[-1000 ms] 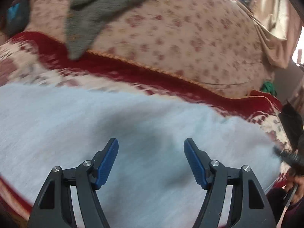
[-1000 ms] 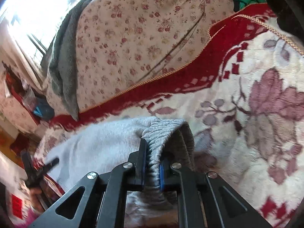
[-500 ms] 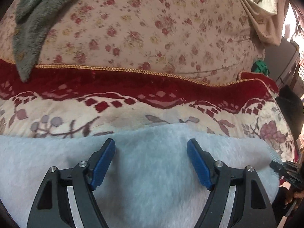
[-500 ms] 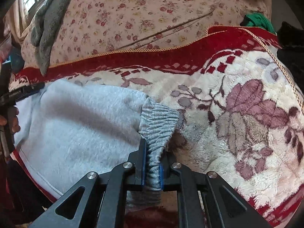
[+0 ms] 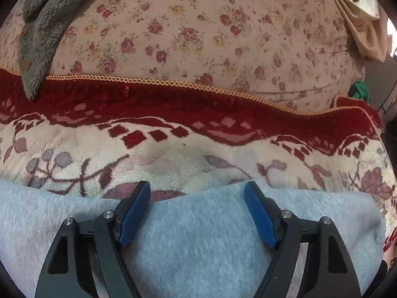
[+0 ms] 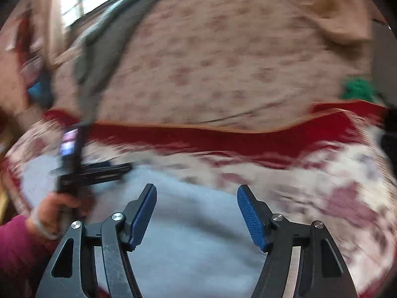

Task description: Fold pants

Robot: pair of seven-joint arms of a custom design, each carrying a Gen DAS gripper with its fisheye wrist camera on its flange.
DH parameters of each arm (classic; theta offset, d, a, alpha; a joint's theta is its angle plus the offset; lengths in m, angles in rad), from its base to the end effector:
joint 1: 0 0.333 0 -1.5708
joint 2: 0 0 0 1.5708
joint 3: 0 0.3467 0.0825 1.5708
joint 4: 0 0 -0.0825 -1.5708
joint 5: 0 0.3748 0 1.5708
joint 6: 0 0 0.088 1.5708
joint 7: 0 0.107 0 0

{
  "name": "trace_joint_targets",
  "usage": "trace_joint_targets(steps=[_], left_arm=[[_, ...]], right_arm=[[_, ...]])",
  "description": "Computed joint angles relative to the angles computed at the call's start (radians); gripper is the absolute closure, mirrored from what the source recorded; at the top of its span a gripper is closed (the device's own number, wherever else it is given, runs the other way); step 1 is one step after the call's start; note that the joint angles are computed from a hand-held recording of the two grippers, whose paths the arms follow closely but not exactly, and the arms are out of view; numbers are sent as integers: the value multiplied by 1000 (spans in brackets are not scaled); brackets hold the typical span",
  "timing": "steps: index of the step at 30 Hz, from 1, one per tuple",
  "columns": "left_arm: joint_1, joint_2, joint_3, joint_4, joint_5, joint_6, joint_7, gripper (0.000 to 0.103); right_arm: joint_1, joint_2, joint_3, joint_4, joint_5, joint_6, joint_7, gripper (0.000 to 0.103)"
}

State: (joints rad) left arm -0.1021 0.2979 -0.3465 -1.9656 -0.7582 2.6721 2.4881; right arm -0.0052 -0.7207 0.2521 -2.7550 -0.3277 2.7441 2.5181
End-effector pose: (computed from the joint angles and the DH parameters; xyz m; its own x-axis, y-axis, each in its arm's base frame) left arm 0.5910 -0.2436 0.4031 -0.6912 -0.6811 0.2416 -0.6661 0.4709 -0.5784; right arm 0.3299 0.1067 0.5183 -0.3557 -0.9167 -0.1821 -0.6375 0.3805 -0.6699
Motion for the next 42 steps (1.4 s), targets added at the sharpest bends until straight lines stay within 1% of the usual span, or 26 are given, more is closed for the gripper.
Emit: trace_joint_targets(steps=[2, 4, 5, 6, 7, 8, 9, 10, 11, 12, 13, 14, 16, 18, 21, 22, 24, 28, 30, 33, 34, 36, 38, 40, 42], left_arm=[[15, -10, -3, -5, -29, -10, 4, 26], [28, -26, -1, -15, -63, -22, 24, 26], [36, -39, 2, -24, -83, -24, 40, 26], [38, -52, 8, -33, -96, -22, 53, 26], [38, -61, 14, -40, -105, -18, 64, 26], [42, -75, 20, -50, -124, -12, 83, 26], [44, -83, 29, -54, -135, -12, 90, 26], [46, -92, 38, -57, -144, -18, 94, 26], [51, -102, 47, -61, -160, -24, 104, 26], [56, -113, 56, -67, -179, -23, 118, 26], [59, -123, 66, -74, -194, -16, 128, 24], [60, -133, 76, -82, -206, -3, 135, 20], [69, -151, 98, -96, -225, 15, 147, 18], [78, -164, 117, -108, -247, 36, 163, 18], [100, -179, 154, -122, -240, 63, 144, 18], [107, -183, 162, -127, -241, 72, 142, 18], [126, -186, 181, -130, -229, 93, 130, 17], [170, -188, 209, -137, -224, 151, 112, 17], [196, -185, 222, -135, -230, 166, 101, 17], [239, -172, 238, -122, -234, 160, 74, 17], [252, -165, 243, -118, -231, 159, 63, 17], [277, -152, 249, -110, -224, 165, 30, 17], [306, -137, 251, -99, -230, 155, 6, 17], [330, -118, 254, -85, -225, 142, -29, 17], [354, -95, 252, -62, -221, 122, -53, 17]], right_arm=[[29, 125, -30, 30, 19, 71, -33, 31], [38, 240, -43, 69, 24, 91, -65, 32], [14, 276, -24, 80, -1, 94, -54, 32], [-23, 302, 6, 92, -42, 78, -30, 33], [-41, 326, 16, 103, -76, 47, 4, 33], [-28, 350, -9, 103, -60, 35, 7, 33], [-4, 364, -42, 95, -41, 47, 3, 33], [7, 370, -58, 93, -39, 57, 6, 33], [10, 369, -60, 94, -49, 54, 14, 33], [14, 362, -53, 108, -62, 21, 20, 32], [23, 358, -53, 120, -71, -5, 23, 31], [43, 352, -60, 134, -67, -18, 11, 31], [91, 352, -87, 150, -39, -5, -32, 30], [135, 371, -99, 187, -10, 9, -87, 20], [201, 447, -114, 267, 42, 52, -190, 18], [242, 489, -135, 307, 93, 63, -259, 18], [279, 553, -142, 374, 147, 63, -337, 18], [318, 678, -135, 514, 193, 48, -436, 18], [339, 738, -134, 580, 281, 50, -525, 18], [351, 841, -114, 707, 431, 40, -666, 18], [354, 861, -109, 736, 455, 33, -691, 18], [362, 928, -101, 834, 479, 5, -734, 18], [369, 1008, -90, 955, 494, -33, -777, 18], [379, 1089, -82, 1082, 496, -77, -813, 18], [398, 1179, -83, 1227, 484, -142, -833, 18]])
